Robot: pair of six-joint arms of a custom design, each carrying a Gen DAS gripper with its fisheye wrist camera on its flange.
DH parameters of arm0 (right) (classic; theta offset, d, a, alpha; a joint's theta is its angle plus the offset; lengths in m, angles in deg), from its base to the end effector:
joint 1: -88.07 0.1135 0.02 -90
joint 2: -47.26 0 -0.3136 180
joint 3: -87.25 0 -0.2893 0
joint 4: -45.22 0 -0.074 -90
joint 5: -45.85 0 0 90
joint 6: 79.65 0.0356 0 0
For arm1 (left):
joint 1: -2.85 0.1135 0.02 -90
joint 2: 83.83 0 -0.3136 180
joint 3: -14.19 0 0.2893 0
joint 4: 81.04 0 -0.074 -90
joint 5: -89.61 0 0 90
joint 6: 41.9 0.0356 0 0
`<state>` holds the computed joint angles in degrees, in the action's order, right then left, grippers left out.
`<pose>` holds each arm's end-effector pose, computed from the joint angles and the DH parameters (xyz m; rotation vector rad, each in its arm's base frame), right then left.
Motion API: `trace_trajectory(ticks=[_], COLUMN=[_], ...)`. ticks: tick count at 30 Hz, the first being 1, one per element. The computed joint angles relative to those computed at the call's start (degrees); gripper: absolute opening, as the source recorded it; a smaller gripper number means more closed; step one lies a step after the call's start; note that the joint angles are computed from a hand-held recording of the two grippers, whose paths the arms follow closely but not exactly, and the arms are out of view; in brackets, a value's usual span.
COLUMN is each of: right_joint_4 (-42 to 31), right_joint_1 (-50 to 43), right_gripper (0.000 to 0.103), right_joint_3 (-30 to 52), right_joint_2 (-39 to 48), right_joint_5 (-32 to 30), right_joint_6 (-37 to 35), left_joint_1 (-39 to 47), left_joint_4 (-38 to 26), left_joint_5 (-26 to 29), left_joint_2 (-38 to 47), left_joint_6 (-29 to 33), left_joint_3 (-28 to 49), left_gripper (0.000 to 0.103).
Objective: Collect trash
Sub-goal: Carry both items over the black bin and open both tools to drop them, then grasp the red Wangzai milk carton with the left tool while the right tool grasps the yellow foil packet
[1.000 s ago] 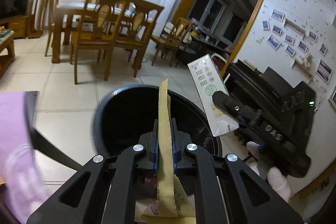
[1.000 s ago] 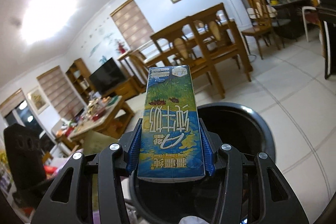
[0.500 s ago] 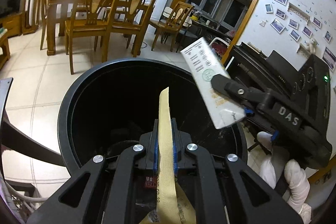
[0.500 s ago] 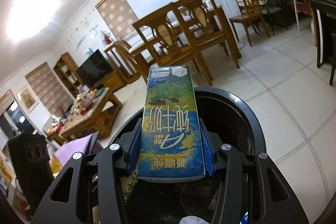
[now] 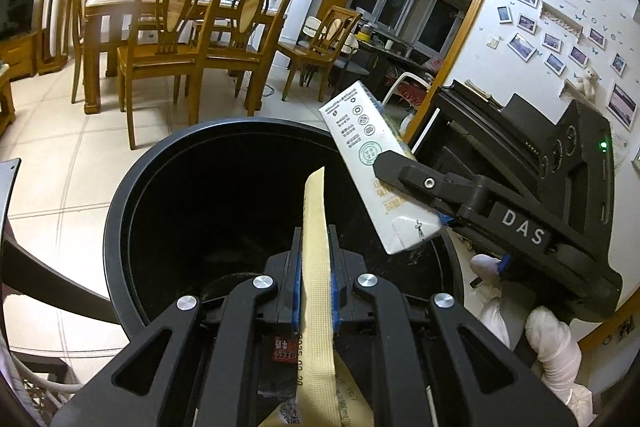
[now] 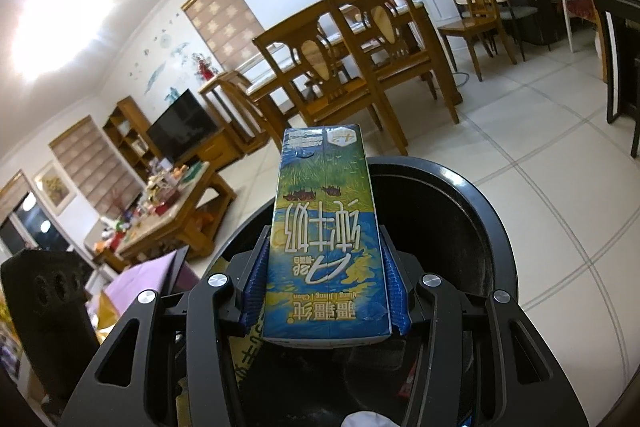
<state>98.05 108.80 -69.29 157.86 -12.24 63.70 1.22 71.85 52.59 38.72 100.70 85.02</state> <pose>0.2226 0.0641 0.0594 0.8735 1.8821 0.1846 0.3855 -0.0394 0.0571 1.1984 2.0837 -0.9791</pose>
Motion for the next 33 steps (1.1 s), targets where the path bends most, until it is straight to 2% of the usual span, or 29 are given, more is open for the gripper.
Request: trace_trajectory(ticks=[11,12,13,14,15,16,18,19,21,23,25,30,33], right_joint_4=[3.58,4.57,5.22,5.53,6.05,6.74,7.21,6.97,6.88,7.19,7.1,3.78,1.11], right_joint_1=[0.13,-0.1,-0.16,0.07,0.53,0.77,1.38,1.85,2.55,3.63,4.78,7.12,8.92], right_gripper=[0.051,0.052,0.059,0.064,0.065,0.065,0.065,0.066,0.069,0.073,0.074,0.08,0.086], right_joint_3=[0.67,0.54,0.49,0.41,0.35,0.17,-0.1,-0.15,-0.49,-0.85,-1.12,-2.04,-2.44], right_joint_2=[3.62,4.27,4.64,4.78,5.14,5.43,5.39,5.15,4.59,4.33,3.94,-0.31,-3.39], right_joint_5=[-0.46,-0.74,-0.91,-0.64,-0.06,0.2,0.86,1.27,1.9,3.26,4.52,7.08,8.61], right_joint_6=[0.41,0.24,0.19,0.34,0.62,0.68,0.81,1.06,1.52,2.05,2.7,4.45,5.58], left_joint_1=[0.31,0.35,0.37,0.43,0.51,0.59,0.96,1.16,1.33,1.33,1.14,1.08,1.17], left_joint_4=[0.0,0.01,0.17,0.26,0.7,1.57,4.92,6.63,7.55,9.41,12.37,18.33,19.26], left_joint_5=[0.88,0.84,0.73,0.74,0.81,0.94,1.65,2.08,2.51,2.31,1.62,-0.51,-3.7], left_joint_2=[0.33,0.39,0.33,0.39,0.24,-0.06,-1.05,-1.59,-2.18,-2.57,-3.08,-5.14,-6.79], left_joint_6=[0.68,0.69,0.53,0.45,0.08,-0.53,-2.12,-2.65,-2.26,-2.84,-4.27,-4.89,-3.89], left_joint_3=[0.19,0.23,0.16,0.21,0.01,-0.39,-2.05,-2.96,-3.8,-4.71,-5.89,-8.82,-9.87], left_gripper=[0.013,0.013,0.015,0.018,0.028,0.045,0.065,0.068,0.069,0.075,0.083,0.097,0.098])
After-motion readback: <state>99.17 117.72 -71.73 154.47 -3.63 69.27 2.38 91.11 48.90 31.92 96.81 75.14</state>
